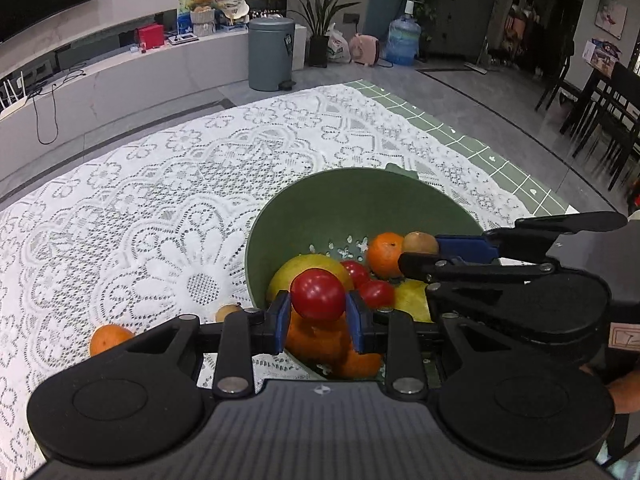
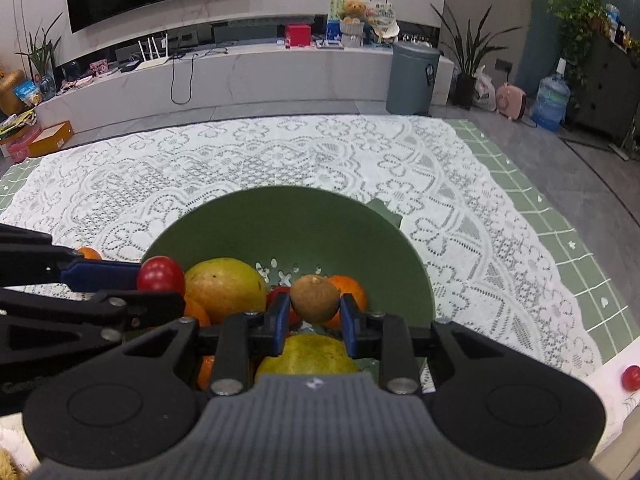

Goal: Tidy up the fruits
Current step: 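Carry the tomato and kiwi over the green colander and lower them inside, then open both tools to release the tomato and kiwi into the colander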

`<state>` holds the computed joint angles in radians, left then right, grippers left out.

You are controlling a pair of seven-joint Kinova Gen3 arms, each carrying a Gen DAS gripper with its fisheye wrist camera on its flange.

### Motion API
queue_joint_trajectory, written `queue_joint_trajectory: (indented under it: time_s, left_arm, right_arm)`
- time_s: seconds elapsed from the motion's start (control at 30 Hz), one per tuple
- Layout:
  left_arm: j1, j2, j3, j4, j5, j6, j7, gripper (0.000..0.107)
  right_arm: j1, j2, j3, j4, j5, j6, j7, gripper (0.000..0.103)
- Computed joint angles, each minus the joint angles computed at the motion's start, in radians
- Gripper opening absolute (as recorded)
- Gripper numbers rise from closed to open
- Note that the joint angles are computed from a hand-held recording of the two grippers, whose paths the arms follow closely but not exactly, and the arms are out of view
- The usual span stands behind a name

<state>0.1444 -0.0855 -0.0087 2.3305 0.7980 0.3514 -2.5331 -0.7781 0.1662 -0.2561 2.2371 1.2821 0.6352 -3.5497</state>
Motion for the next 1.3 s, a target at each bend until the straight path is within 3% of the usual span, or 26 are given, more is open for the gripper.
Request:
queue_joint_trajectory:
  time_s: [0.23, 0.4, 0.8, 1.13, 1.3]
  left_arm:
    - [-0.010, 0.041, 0.025, -0.024, -0.011, -0.022, 0.011, 0.033]
    - [-0.023, 0.077, 0.052, -0.051, -0.069, -0.033, 0.094, 0.033]
    - [-0.079, 0.113, 0.080, -0.058, 0.016, -0.028, 0.020, 0.034]
    - [-0.103, 0.100, 0.071, -0.062, 0.051, 0.025, 0.001, 0.050]
    - [-0.099, 0.077, 0.058, -0.054, 0.072, 0.034, -0.012, 0.059]
  right_arm:
    - [0.016, 0.027, 0.024, -0.026, -0.039, -0.043, 0.060, 0.023]
    - [0.017, 0.031, 0.035, -0.033, -0.065, -0.052, 0.088, 0.023]
    - [0.011, 0.045, 0.059, -0.050, -0.102, -0.061, 0.120, 0.024]
    - [-0.008, 0.052, 0.062, -0.054, -0.091, -0.041, 0.107, 0.025]
    - [-0.022, 0.048, 0.053, -0.043, -0.057, -0.017, 0.065, 0.037]
